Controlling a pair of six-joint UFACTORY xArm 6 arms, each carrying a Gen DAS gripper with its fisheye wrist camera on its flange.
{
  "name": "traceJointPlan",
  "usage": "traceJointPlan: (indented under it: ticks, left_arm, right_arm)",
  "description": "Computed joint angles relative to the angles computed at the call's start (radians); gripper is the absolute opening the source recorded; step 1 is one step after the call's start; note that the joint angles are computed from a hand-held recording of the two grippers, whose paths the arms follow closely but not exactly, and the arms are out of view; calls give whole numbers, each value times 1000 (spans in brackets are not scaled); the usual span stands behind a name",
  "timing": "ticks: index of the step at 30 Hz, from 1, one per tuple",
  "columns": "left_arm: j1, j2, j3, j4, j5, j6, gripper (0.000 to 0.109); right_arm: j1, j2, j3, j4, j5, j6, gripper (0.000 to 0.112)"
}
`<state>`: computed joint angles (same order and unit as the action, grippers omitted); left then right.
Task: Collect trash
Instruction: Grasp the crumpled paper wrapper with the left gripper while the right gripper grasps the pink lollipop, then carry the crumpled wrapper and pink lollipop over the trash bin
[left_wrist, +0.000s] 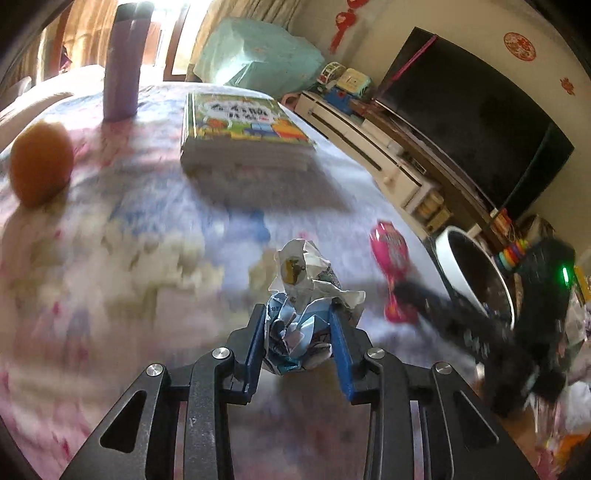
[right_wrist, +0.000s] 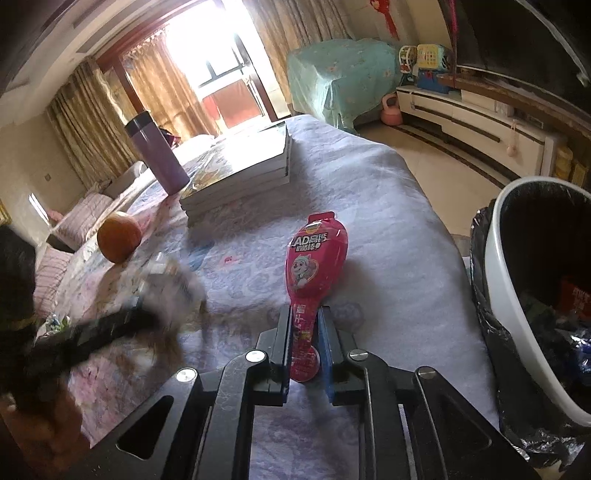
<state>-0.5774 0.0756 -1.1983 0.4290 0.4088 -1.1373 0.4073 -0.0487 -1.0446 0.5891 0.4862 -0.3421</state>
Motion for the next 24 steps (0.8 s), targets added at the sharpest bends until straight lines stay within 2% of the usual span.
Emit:
traceJointPlan:
  ticks: [3,6,8,10,16,24]
  left_arm:
    - [-12,-41,54,50,-3,-69,32]
    - [-19,-50,68,54,-4,-95,32]
    - [-25,-55,68,77,5,-111,32]
    - [-37,-60,63,95,21,-127,32]
    - [-57,-77,67,134,30,-165,32]
    - [-106,-91,41,201,72,-195,31]
  right_arm:
    - [0,17,-25,24,20,8,26]
    - [11,38,-41,-39,19,60,37]
    - [23,42,-41,-107,6,99,34]
    - [26,34,-31,-149,-3,129,20]
    - [3,-44,32,-36,-5,71,20]
    - [-12,-192,130,24,12,11,20]
